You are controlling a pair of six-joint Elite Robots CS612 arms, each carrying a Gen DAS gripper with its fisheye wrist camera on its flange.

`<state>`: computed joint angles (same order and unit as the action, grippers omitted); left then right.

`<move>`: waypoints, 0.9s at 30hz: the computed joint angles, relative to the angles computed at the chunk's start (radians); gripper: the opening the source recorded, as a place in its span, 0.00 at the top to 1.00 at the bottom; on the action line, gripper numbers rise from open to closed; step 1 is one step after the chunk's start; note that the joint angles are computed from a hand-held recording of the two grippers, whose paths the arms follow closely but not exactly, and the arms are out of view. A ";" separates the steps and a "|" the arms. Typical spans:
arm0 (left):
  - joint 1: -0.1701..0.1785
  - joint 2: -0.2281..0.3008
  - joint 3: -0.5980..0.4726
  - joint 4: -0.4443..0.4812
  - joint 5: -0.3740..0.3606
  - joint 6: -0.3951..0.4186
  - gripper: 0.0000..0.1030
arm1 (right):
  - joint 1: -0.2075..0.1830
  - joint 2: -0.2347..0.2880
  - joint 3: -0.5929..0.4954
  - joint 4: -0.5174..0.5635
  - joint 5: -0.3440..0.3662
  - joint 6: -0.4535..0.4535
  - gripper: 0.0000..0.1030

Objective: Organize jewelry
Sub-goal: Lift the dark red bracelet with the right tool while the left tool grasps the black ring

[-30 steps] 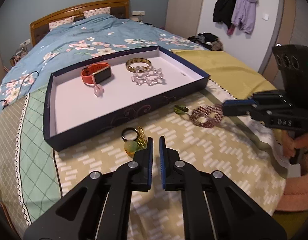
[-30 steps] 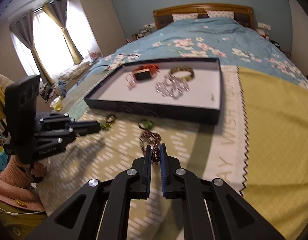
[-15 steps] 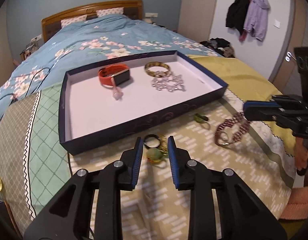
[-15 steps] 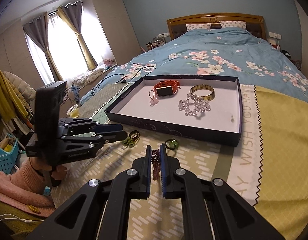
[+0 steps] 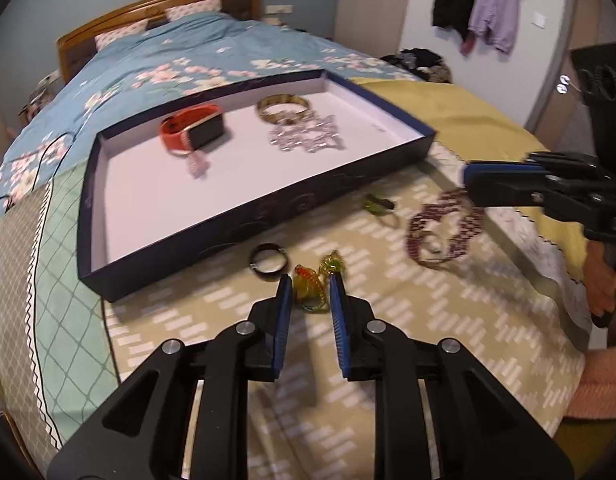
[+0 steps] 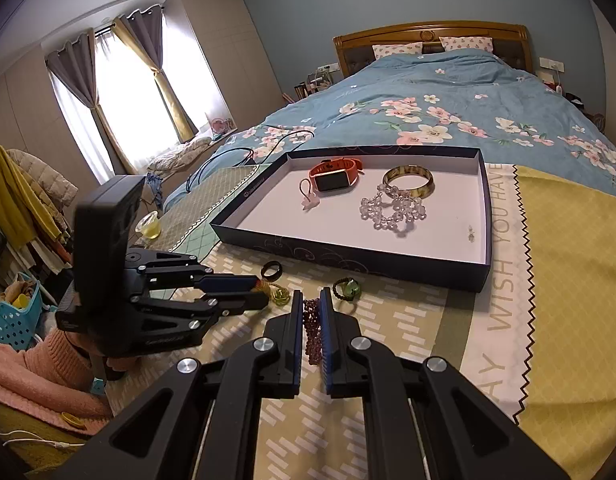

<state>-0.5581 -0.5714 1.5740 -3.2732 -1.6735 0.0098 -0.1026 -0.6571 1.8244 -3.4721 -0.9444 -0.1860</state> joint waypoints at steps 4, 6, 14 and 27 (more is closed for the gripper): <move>0.009 0.002 -0.002 -0.021 -0.002 -0.038 0.80 | -0.001 0.002 -0.005 0.000 0.008 0.006 0.94; 0.016 0.004 -0.008 -0.016 -0.007 -0.064 0.80 | -0.002 0.003 -0.007 0.001 0.013 0.007 0.94; 0.015 0.015 -0.038 0.035 0.041 -0.079 0.80 | -0.003 0.008 -0.013 -0.004 0.019 0.022 0.94; 0.002 0.016 -0.041 0.022 0.078 -0.058 0.80 | 0.001 0.001 -0.028 -0.028 0.037 0.016 0.94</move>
<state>-0.5565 -0.5552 1.5327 -3.2516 -1.5955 -0.0484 -0.1017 -0.6556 1.7963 -3.5001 -0.9077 -0.1696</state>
